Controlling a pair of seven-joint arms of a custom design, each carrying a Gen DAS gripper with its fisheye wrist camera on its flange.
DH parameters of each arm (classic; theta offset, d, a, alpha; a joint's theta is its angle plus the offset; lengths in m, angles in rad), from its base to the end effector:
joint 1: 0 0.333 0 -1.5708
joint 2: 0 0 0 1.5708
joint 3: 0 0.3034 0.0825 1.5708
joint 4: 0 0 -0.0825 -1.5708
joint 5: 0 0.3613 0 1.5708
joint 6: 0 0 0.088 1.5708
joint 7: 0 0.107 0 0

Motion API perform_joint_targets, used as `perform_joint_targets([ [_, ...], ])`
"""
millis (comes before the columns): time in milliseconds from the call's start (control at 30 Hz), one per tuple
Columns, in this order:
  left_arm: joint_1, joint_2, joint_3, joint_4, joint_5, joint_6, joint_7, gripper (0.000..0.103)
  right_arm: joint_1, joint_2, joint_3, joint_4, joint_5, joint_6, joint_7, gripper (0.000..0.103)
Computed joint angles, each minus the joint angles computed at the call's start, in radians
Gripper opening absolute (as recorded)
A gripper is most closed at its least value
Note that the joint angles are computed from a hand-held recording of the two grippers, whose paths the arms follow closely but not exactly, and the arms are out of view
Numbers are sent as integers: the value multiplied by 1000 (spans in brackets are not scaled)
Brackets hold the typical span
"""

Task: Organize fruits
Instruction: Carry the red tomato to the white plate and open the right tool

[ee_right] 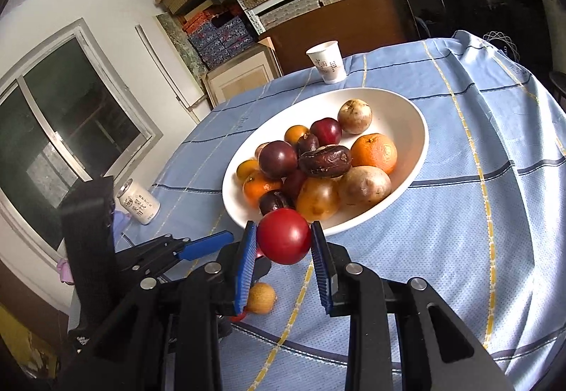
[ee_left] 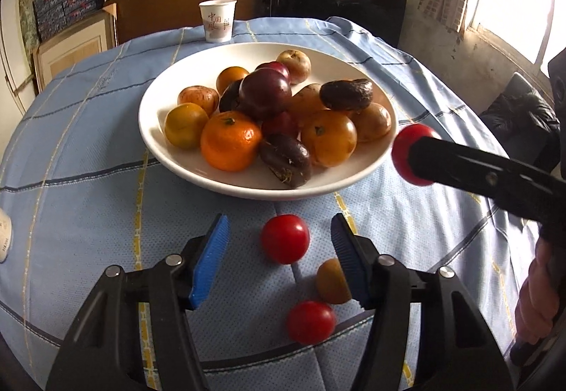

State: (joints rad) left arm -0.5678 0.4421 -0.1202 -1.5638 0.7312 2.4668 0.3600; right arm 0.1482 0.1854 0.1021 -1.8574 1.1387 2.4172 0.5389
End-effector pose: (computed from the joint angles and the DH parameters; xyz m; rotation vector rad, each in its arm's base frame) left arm 0.5428 -0.4304 0.4392 -1.9059 1.7707 -0.7138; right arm 0.5990 0.1542 0.4610 -1.8876 1.1005 0.0597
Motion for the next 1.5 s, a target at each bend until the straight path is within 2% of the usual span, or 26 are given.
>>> perform_joint_targets([
  [67, 17, 5, -10, -1, -33, 16, 17, 46, 0, -5, 0, -5, 1, 0, -4, 31],
  [300, 37, 17, -13, -8, -110, 68, 60, 32, 3, -8, -1, -7, 2, 3, -1, 31],
  [433, 27, 16, -3, -10, -117, 68, 64, 29, 3, -6, -2, -5, -1, 2, 1, 31],
  [533, 46, -17, -8, -71, -147, 146, 41, 29, 1, -5, -2, -5, 2, 2, 0, 31],
  [600, 34, -52, 10, -113, -119, 181, -7, 29, -1, -6, -3, -7, 7, 0, -4, 31],
  [733, -5, -99, 51, -127, 46, 164, -137, 29, -5, -18, 2, -18, 64, 14, -63, 31],
  [800, -7, -106, 60, -99, 130, 141, -191, 29, 2, -31, 10, -29, 159, 80, -166, 31],
  [900, 37, -62, 44, 0, 149, 129, -155, 29, 17, 8, 13, 27, 245, 146, -244, 31],
  [1033, 74, 69, 35, 205, 44, 42, -7, 29, 27, 126, 23, 175, 168, 179, -145, 31],
  [1167, 73, 164, 52, 340, -44, -14, 84, 29, 21, 224, 50, 289, 63, 214, -46, 31],
  [1233, 49, 180, 81, 372, -46, -51, 79, 53, 7, 263, 67, 337, 26, 200, -7, 34],
  [1267, 26, 170, 104, 370, -27, -77, 47, 85, -5, 272, 81, 346, 28, 200, -6, 38],
  [1300, -4, 139, 134, 335, 20, -83, -20, 96, -24, 269, 102, 344, 47, 204, -25, 56],
  [1333, -21, 110, 150, 297, 68, -75, -75, 97, -38, 258, 118, 330, 66, 211, -48, 64],
  [1367, -38, 72, 157, 251, 121, -70, -122, 97, -54, 240, 132, 312, 93, 210, -83, 64],
  [1433, -42, 19, 137, 191, 167, -79, -148, 99, -74, 193, 139, 266, 131, 183, -134, 64],
  [1500, -58, -48, 118, 102, 217, -119, -202, 99, -88, 136, 132, 209, 181, 132, -187, 65],
])
